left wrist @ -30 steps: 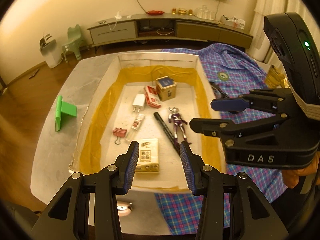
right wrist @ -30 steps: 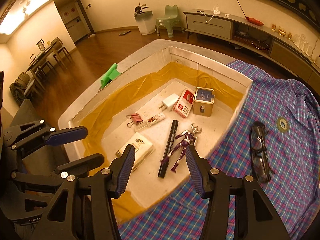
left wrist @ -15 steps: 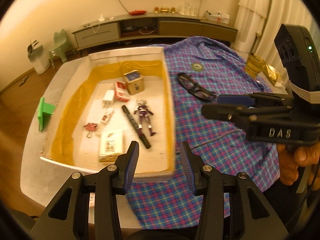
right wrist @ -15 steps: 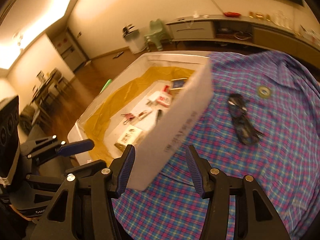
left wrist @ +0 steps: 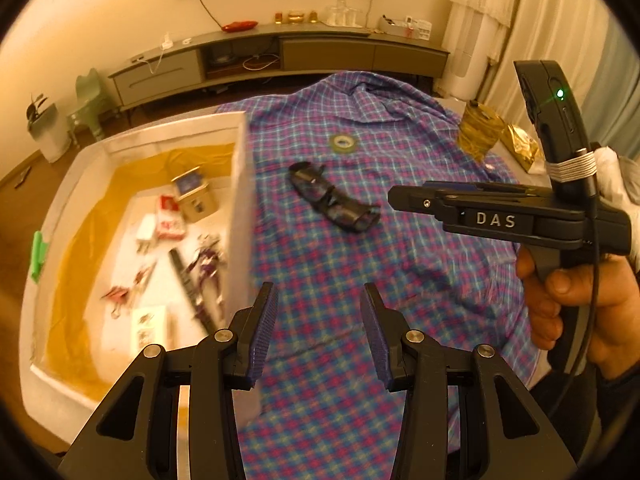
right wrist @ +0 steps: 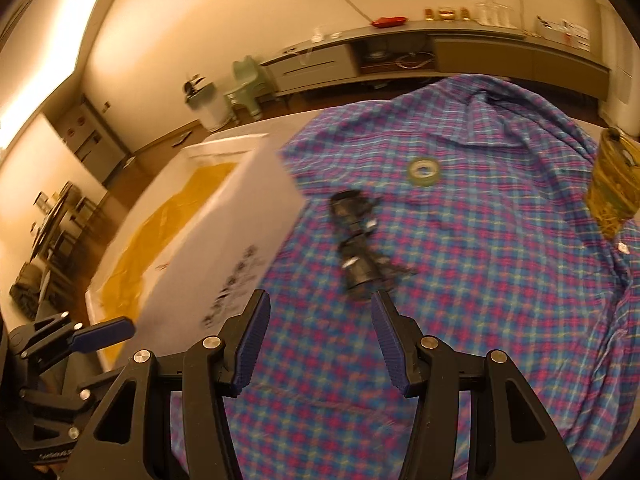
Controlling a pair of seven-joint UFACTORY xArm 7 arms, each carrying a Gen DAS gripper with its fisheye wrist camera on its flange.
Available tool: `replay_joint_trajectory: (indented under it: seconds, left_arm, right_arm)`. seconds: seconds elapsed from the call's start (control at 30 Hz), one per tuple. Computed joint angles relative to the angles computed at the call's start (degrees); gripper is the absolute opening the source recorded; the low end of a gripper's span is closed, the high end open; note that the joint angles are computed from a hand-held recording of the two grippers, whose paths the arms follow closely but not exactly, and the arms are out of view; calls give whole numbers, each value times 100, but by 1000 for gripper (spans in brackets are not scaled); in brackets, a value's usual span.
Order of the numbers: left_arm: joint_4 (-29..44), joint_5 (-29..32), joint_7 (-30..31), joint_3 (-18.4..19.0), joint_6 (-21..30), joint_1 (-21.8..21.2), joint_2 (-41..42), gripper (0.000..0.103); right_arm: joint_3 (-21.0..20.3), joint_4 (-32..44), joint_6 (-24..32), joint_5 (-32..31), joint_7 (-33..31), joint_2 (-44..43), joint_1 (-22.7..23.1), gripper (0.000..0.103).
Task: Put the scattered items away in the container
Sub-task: 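Close left tool on black glasses while right tool grasps green tape roll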
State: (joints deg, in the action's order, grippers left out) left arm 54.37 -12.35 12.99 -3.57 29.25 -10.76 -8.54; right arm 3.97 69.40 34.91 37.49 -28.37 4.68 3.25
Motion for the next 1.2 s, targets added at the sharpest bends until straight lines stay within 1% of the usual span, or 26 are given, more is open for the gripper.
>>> replay_joint_trajectory:
  seconds: [0.07, 0.2, 0.33, 0.43, 0.57, 0.7, 0.73, 0.8, 0.9, 0.93, 0.97, 1.0, 1.03, 1.07, 1.1, 1.2]
  left_arm:
    - [270, -72, -126, -43, -2, -34, 322, 46]
    - [986, -174, -604, -171, 12, -62, 1173, 46]
    - [1694, -88, -1285, -218, -76, -70, 2024, 46]
    - [2205, -131, -1627, -264, -52, -7, 2586, 46]
    - [2755, 36, -2087, -223, -37, -10, 3182, 46]
    - [3160, 242, -2351, -219, 9, -19, 3608, 47]
    - [3261, 291, -2376, -230, 30, -27, 3715, 47]
    - [3360, 395, -2428, -230, 22, -59, 3841, 48]
    - [3516, 564, -2529, -197, 38, -132, 4029, 51]
    - [3572, 644, -2600, -155, 46, -179, 4081, 51]
    - [3650, 722, -2674, -117, 86, -224, 4147, 51]
    - [3616, 792, -2707, -93, -41, -249, 4146, 51]
    - [3654, 827, -2692, -110, -32, -239, 4174, 51]
    - [3644, 848, -2633, -139, -63, -211, 4176, 48]
    - [3643, 885, -2573, -154, -86, -200, 4183, 40]
    - [3576, 722, -2286, -343, -174, -40, 4165, 37]
  right_arm:
    - [-48, 282, 17, -142, 66, 256, -54, 54]
    - [-26, 1034, 87, -604, 246, 889, -180, 54]
    - [59, 1897, 178, -1181, 345, 1606, -254, 54]
    - [84, 2593, 290, -1651, 473, 2191, -244, 54]
    - [78, 3598, 527, -2270, 634, 3015, -166, 54]
    - [66, 4789, 890, -2713, 752, 3904, -69, 55]
    - [38, 5126, 997, -2817, 806, 4147, -31, 55]
    - [-14, 5630, 1128, -2997, 901, 4514, 38, 62]
    - [-111, 6277, 1285, -3260, 1000, 5008, 130, 62]
    - [-103, 6409, 1345, -3301, 997, 5122, 127, 62]
    - [-16, 6300, 1201, -3232, 965, 5090, 64, 60]
    - [-1, 6227, 1107, -3220, 972, 5060, 44, 52]
    - [-5, 6212, 1095, -3238, 964, 5048, 40, 49]
    - [19, 6234, 1142, -3222, 960, 5052, 18, 49]
    - [44, 6184, 1126, -3188, 966, 5020, -10, 49]
    - [100, 5815, 929, -3082, 978, 4805, -101, 49]
